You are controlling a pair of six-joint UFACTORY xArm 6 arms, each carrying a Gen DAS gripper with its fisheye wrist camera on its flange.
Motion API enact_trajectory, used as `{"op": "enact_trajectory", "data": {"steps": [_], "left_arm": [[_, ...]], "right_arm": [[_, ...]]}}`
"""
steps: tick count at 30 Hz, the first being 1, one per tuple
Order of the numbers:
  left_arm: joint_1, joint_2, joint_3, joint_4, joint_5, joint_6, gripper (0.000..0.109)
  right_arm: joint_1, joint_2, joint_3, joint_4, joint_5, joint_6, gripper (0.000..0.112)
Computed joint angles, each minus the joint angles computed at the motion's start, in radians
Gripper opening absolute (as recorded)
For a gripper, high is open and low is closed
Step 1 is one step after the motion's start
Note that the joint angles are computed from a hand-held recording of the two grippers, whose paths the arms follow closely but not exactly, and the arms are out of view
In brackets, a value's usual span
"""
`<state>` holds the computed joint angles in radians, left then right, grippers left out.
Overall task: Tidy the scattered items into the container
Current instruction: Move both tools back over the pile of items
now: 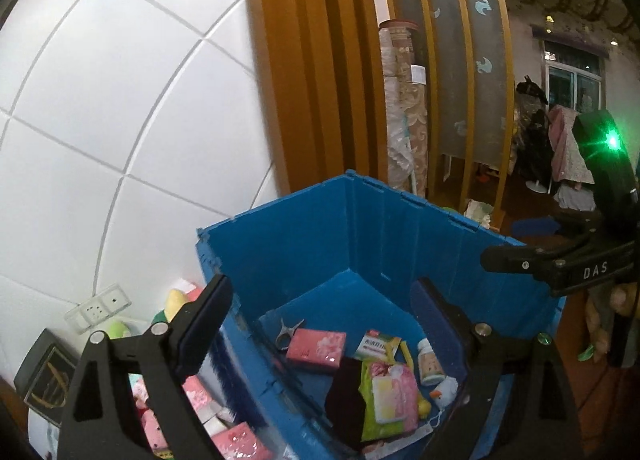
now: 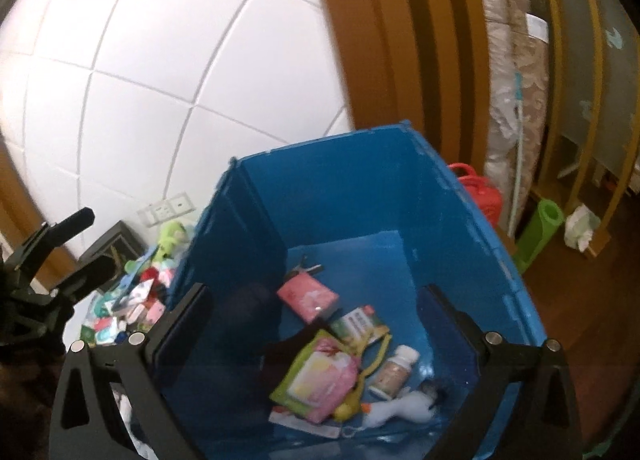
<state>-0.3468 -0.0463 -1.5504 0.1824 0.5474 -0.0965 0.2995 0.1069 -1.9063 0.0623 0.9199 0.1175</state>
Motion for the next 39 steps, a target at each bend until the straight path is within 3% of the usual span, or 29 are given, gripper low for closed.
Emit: {"op": "enact_trajectory", "data": {"steps": [9,17,23,30,39], "left_arm": [[0.067,-0.238,0.250,0.046,0.003,-0.035,0.091],[0.204,-0.484,0.476,0.006,0.042,-0.017,0.091],[0.379,-0.649,0.613,-0.078,0.083,0.072,0.091],[0.639,-0.799,0.763,-0.240,0.167,0.249,0.091],[0.947,-0.868,0.910,-0.416,0.277,0.481,0.091]], "right_arm": [[0.115,-0.013,0.019,-0.022,-0.015,0.023,0.103],[0.252,0.058,-0.065,-0.041,0.030,0.032,0.103],[0.361,0.152,-0.176,-0.050,0.067,0.034,0.103],[0.457,0.268,-0.286,-0.046,0.132,0.034,0.103],[0.535,0.435,-0.453,-0.050,0.238,0.067,0.103]]}}
